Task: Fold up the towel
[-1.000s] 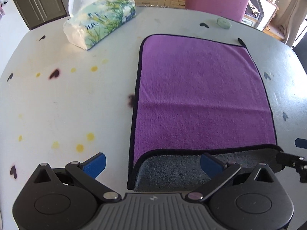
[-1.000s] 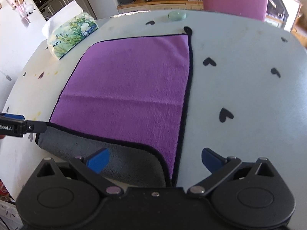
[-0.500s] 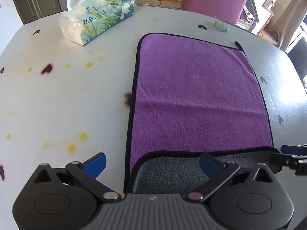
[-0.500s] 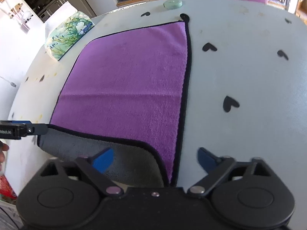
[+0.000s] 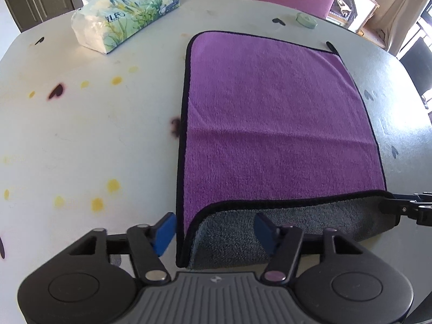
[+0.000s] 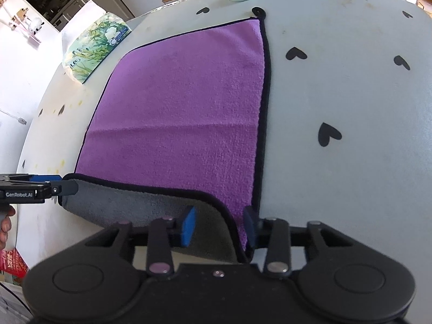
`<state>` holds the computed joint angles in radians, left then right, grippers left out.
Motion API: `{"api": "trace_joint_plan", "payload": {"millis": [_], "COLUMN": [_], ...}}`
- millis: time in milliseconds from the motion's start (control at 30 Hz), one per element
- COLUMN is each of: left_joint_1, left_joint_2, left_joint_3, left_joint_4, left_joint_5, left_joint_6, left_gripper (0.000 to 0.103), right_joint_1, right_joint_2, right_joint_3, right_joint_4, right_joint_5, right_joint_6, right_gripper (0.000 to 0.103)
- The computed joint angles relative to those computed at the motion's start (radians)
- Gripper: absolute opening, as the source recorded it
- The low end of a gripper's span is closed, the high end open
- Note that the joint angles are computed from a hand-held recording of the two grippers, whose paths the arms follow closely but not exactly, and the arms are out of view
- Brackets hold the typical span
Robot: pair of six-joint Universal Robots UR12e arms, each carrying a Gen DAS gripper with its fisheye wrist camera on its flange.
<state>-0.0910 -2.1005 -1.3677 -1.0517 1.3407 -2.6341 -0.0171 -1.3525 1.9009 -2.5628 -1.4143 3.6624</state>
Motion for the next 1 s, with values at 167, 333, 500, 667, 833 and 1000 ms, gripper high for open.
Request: {"api": "trace_joint_plan", "payload": {"millis": [167, 333, 500, 667, 833, 1000], "left_joint_1": [-0.002, -0.004, -0.008, -0.015, -0.017, -0.017], "left_joint_2": [-0.007, -0.010, -0.009, -0.008, -0.006, -0.002], "left_joint_3": [0.009, 0.016, 0.012, 0.005, 0.000, 0.001], "left_joint_4": [-0.021, -0.047, -0.042, -0.015, -0.002, 0.003], "left_joint_5": [0.028, 0.044, 0.061, 0.094, 0.101, 0.105], "left_joint_6": [0.015, 0.048, 0.079, 0.098, 0.106, 0.106], "left_gripper": [0.048, 0.035, 0.017, 0.009, 0.006, 0.006], "right_joint_1": [-0.001, -0.001, 0.003, 0.008, 0.007, 0.009], "right_joint_2": [-0.001, -0.003, -0.002, -0.001, -0.004, -0.007], "right_joint_3": [0.003, 0.001, -0.008, -0.014, -0.011, -0.008], "right_joint_4": [-0.001, 0.009, 0.040, 0.050, 0.034, 0.021], "right_joint_5": [0.011, 0.010, 0.014, -0.008, -0.015, -0.024], "right_joint_6": [-0.019, -0.054, -0.098, -0.099, -0.091, -0.088], "right_gripper": [0.029, 0.023, 0.015, 0.005, 0.004, 0.004]}}
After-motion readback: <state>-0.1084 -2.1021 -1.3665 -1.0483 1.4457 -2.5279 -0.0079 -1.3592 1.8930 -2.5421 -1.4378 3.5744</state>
